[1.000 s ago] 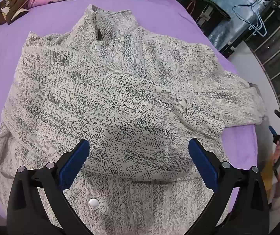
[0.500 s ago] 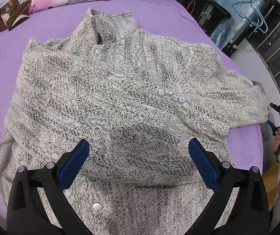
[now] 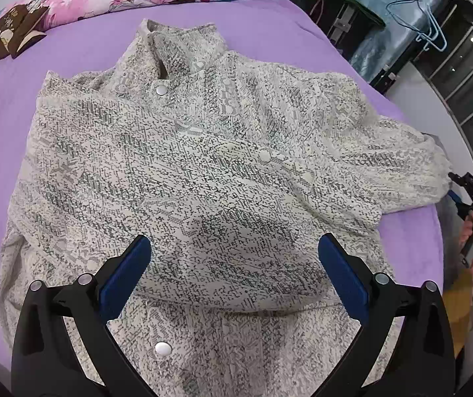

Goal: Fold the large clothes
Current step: 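Close the right tool on the other sleeve cuff, then lift the cuff with the right tool toward the left tool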

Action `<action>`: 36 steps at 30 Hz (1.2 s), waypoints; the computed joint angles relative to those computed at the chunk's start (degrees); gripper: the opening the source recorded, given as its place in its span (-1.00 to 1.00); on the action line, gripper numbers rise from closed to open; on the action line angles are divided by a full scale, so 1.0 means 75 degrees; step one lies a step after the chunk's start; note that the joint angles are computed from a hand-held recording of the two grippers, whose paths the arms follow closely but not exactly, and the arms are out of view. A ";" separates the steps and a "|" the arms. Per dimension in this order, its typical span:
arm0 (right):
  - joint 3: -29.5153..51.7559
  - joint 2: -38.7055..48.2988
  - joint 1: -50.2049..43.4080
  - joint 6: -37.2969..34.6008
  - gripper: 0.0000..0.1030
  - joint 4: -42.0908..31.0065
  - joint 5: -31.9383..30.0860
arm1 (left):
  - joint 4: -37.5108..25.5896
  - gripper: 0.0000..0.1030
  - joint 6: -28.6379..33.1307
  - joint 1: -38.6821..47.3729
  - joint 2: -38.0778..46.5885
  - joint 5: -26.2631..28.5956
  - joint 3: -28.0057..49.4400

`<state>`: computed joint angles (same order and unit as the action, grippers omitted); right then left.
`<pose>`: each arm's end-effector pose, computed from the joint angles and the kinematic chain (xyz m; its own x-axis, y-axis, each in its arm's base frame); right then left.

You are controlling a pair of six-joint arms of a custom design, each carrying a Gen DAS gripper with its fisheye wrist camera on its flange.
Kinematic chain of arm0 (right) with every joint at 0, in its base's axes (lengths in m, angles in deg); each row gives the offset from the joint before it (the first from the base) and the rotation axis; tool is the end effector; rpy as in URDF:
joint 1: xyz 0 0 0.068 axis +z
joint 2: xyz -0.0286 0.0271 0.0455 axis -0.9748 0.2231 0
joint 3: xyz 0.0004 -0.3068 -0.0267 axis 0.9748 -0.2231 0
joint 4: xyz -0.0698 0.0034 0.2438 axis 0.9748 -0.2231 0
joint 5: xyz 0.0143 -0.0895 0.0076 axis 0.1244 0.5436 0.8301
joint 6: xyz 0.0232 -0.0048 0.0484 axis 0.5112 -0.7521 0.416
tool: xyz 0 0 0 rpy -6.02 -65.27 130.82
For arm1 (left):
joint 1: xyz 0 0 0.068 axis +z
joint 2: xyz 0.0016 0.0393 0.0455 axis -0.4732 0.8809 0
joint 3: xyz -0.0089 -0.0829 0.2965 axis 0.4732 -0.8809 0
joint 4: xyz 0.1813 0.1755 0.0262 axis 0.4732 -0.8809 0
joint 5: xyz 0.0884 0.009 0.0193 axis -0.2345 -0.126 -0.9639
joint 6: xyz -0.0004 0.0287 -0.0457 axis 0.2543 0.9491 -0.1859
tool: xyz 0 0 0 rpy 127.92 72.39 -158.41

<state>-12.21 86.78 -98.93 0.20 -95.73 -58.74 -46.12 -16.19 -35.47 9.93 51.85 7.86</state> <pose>0.2739 -0.0984 0.3035 -0.5400 0.6851 -0.4890 0.4739 0.7276 0.4960 0.3139 -0.0437 0.3330 -0.9046 -0.1161 -0.4102 -0.0370 0.9800 -0.1957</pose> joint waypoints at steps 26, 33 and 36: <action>0.0785 -0.1980 0.1343 -0.0007 -0.62 -0.0870 0.0660 | -0.0966 0.88 0.0629 0.1238 -0.1071 0.0880 0.0186; 0.1790 -0.2213 0.3416 -0.0191 -0.62 -0.1525 0.2378 | -0.1439 0.88 0.0950 0.1857 -0.1293 0.1413 0.0477; 0.2334 -0.2141 0.4872 -0.0171 -0.62 -0.1825 0.3511 | -0.1704 0.88 0.1064 0.2117 -0.1348 0.1761 0.0626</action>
<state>5.29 70.72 -62.39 -1.08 -109.42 -32.41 -58.90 -8.21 -19.60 -0.18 65.06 12.55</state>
